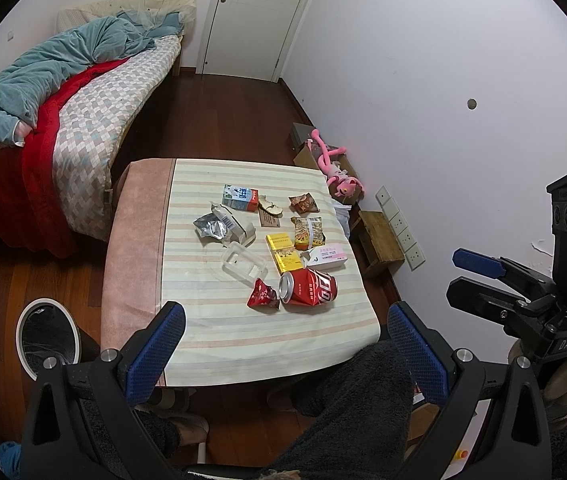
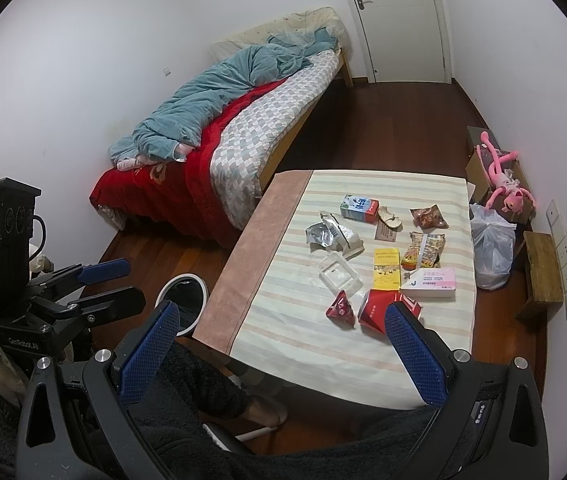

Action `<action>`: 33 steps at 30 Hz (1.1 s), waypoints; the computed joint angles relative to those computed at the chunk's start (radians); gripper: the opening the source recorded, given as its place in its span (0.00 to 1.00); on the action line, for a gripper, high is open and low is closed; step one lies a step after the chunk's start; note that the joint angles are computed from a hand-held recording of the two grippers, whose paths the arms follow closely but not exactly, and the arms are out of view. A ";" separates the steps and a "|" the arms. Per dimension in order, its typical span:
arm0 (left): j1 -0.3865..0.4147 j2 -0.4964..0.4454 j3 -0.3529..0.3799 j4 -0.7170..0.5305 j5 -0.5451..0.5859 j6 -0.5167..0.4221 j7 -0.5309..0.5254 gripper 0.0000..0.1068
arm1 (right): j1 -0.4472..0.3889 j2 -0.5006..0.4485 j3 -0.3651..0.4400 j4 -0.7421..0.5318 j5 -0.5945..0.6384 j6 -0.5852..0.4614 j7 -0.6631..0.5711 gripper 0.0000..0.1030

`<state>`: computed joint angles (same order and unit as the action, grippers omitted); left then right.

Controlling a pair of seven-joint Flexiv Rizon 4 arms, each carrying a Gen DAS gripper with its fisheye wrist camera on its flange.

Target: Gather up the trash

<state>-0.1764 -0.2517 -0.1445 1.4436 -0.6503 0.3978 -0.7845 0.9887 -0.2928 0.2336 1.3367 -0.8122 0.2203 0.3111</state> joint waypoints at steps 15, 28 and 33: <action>-0.001 0.001 0.001 0.006 -0.001 0.003 0.004 0.96 | 0.001 -0.001 -0.001 -0.001 0.001 -0.002 0.000 1.00; -0.087 -0.068 0.028 0.036 0.252 0.350 -0.123 0.96 | -0.038 0.019 0.002 0.068 0.039 0.003 0.078 1.00; -0.160 -0.249 0.081 -0.108 0.516 0.425 -0.326 0.96 | -0.155 0.036 0.000 0.213 0.142 0.105 0.118 1.00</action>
